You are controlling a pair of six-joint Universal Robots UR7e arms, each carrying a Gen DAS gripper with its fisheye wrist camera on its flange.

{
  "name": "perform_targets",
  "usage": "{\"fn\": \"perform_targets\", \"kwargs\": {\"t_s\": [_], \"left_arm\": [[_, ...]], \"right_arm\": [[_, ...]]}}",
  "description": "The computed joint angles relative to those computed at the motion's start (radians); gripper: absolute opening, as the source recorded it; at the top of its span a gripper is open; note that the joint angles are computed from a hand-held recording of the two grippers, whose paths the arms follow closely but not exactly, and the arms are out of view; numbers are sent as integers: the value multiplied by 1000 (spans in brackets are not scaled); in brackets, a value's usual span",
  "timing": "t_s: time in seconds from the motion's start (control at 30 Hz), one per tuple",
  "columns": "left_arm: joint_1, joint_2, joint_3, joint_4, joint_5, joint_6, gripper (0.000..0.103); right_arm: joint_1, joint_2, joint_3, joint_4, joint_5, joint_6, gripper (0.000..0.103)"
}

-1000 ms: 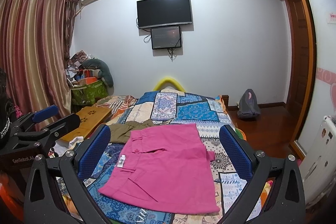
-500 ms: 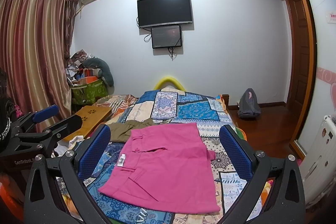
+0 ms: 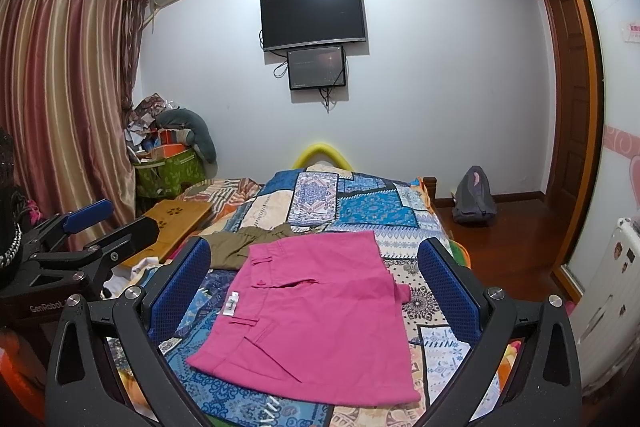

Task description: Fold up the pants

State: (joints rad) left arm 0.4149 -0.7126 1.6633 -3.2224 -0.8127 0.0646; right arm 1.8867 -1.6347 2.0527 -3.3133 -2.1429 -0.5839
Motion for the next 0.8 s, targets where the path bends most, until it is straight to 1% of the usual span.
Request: {"fn": "perform_targets", "kwargs": {"t_s": [0.3, 0.43, 0.6, 0.7, 0.77, 0.8], "left_arm": [[2, 4, -4, 1, 0, -1, 103], [6, 9, -11, 3, 0, -7, 103], [23, 24, -37, 22, -4, -12, 103], [40, 41, -63, 33, -1, 0, 103], [58, 53, -88, 51, -13, 3, 103], [70, 59, -105, 71, -25, 1, 103]], "right_arm": [[0, 8, -9, -1, -9, -7, 103], [-11, 8, -14, 3, -5, -7, 103], [-22, 27, -23, -45, -21, -55, 103], [-41, 34, -32, -64, -28, -78, 103], [-66, 34, -41, -58, -17, -90, 103], [-74, 35, -45, -57, -23, -91, 103]]}}
